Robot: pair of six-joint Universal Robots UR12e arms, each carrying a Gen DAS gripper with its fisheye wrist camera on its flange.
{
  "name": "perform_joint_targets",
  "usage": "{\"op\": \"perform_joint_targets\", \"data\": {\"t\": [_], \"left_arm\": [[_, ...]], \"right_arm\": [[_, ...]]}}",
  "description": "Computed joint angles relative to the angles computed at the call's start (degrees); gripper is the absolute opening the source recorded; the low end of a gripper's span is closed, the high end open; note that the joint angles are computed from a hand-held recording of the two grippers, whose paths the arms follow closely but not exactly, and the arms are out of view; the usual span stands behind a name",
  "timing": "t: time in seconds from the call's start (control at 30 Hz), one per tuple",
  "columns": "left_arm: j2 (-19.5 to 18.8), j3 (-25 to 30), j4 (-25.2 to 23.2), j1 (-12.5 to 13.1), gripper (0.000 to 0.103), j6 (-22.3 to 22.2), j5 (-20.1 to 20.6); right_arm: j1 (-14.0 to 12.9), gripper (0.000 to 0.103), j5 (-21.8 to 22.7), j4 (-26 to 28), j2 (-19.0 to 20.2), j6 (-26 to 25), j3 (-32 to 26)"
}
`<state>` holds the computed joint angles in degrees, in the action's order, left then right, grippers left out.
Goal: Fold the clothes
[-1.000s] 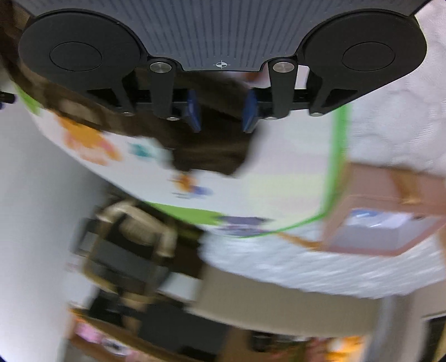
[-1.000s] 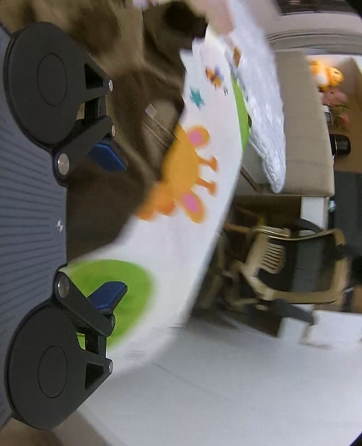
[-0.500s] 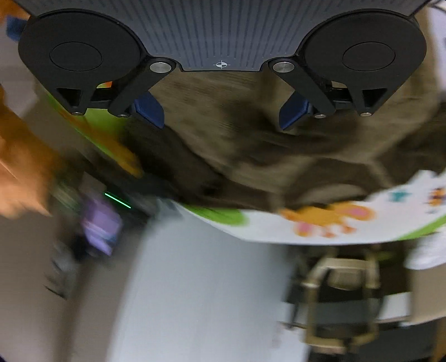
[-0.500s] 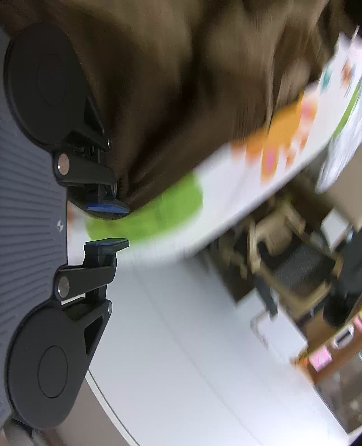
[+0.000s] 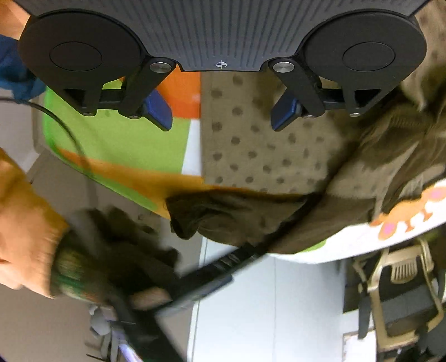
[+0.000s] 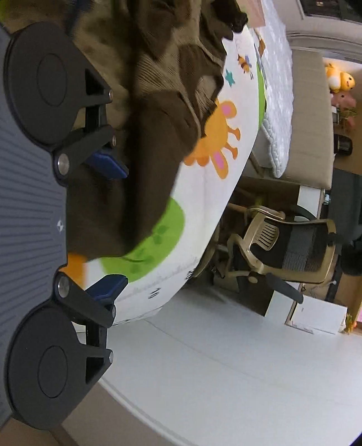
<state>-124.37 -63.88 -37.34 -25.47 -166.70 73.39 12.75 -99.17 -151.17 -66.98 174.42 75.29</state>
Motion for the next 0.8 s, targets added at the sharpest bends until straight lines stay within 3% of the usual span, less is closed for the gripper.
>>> {"op": "perform_joint_targets", "data": {"t": [0.07,0.1,0.13,0.17,0.2,0.27,0.4,0.5,0.6,0.73,0.8], "left_arm": [[-1.43,1.66,0.31,-0.63,0.077,0.55,1.99],[-2.17,2.61,0.00,-0.86,0.069,0.54,2.81],[-2.76,3.42,-0.44,-1.01,0.059,0.30,3.41],[-3.25,3.89,-0.10,-1.11,0.041,-0.20,4.01],[-3.57,4.06,0.77,-1.12,0.015,-0.40,4.36],[-3.48,4.04,0.59,-0.79,0.007,-1.45,3.18],[0.11,0.38,-2.95,0.16,0.006,-1.02,-3.98],[2.80,-1.84,-11.27,1.67,0.006,-1.43,-15.94],[3.89,-2.60,-19.30,2.49,0.009,2.16,-22.75],[4.26,-2.86,-21.95,3.50,0.024,3.77,-26.52],[4.69,-3.56,-18.36,4.39,0.049,2.46,-28.30]], "right_arm": [[-0.37,0.080,0.46,-1.84,-1.77,3.03,2.80],[-0.60,0.081,0.60,-2.56,-2.49,4.60,3.89],[-0.88,0.082,0.68,-3.12,-3.09,6.22,4.74],[-1.16,0.082,0.74,-3.66,-3.68,7.84,5.58],[-1.35,0.082,0.48,-3.94,-3.88,8.91,5.93],[-1.60,0.082,-0.48,-3.93,-3.61,10.01,5.79],[-2.15,0.082,0.42,-2.64,-3.16,12.74,5.10],[-1.99,0.084,2.19,-1.14,-2.47,12.81,4.00],[-1.02,0.085,2.60,1.65,-1.25,8.38,2.03],[1.21,0.085,-1.50,6.53,2.22,3.46,-2.97],[2.05,0.085,-4.33,9.53,4.74,1.73,-6.74]]}}
